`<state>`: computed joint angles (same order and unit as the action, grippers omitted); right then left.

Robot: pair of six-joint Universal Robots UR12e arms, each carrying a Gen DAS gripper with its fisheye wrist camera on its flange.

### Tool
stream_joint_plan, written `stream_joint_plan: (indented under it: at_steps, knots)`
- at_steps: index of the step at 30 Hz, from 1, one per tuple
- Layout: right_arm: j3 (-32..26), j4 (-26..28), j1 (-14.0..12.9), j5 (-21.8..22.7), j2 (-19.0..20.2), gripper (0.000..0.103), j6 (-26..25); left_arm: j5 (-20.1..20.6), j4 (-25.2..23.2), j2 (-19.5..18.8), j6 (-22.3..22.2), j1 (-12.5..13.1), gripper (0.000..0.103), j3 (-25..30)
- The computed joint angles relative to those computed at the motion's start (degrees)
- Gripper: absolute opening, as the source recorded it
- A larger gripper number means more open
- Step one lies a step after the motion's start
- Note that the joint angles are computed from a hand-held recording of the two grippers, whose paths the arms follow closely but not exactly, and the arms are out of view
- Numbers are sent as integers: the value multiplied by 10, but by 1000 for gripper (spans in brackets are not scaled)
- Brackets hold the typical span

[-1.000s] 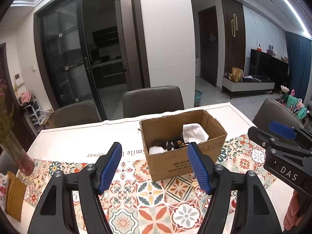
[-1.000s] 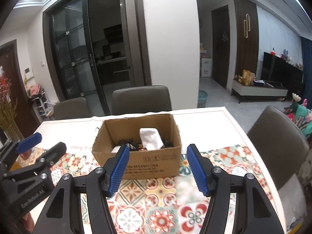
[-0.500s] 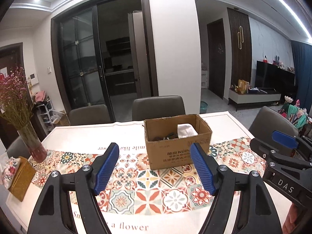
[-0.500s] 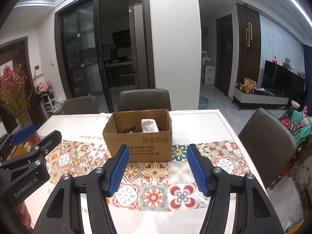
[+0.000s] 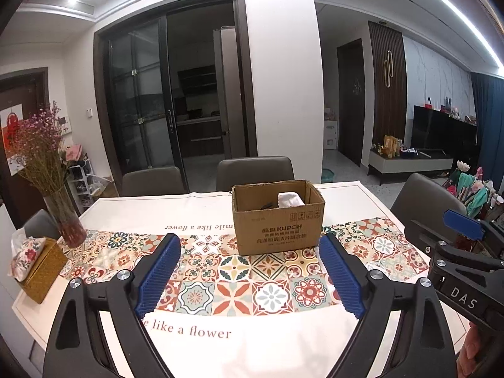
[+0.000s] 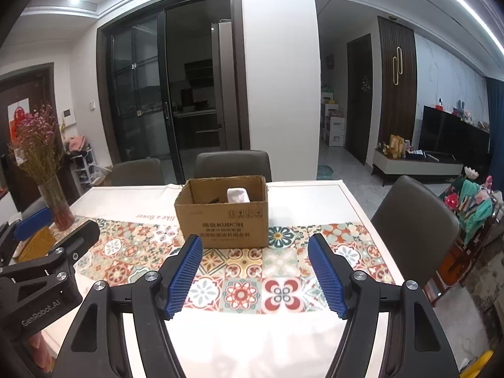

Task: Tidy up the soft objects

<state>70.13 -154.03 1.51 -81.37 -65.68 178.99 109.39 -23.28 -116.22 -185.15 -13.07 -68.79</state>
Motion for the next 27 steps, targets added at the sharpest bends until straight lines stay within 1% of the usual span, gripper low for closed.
stream_joint_plan:
  at_steps: [2,5,8,12,16,20,24,27]
  knots:
    - [11,-2,-3,6,-8,70,3,4,8,9,0,-3,94,-13]
    - [27,-8,-5,10,-20,75,8,9,18,20,0,-7,97,-29]
    - [43,-20,-6,7,-32,76,7,13,24,30,-3,-10,101,-42]
    - [65,-36,-6,5,-47,76,-1,13,36,41,-4,-12,103,-59]
    - [82,-46,-8,10,-60,76,0,26,45,48,0,-16,103,-70]
    - [94,-56,-8,5,-69,76,-4,33,50,54,1,-20,103,-79]
    - [101,-61,-8,5,-75,76,-7,28,53,59,-2,-19,103,-84]
    - [104,-66,-8,6,-78,76,-6,17,57,63,-6,-18,103,-89]
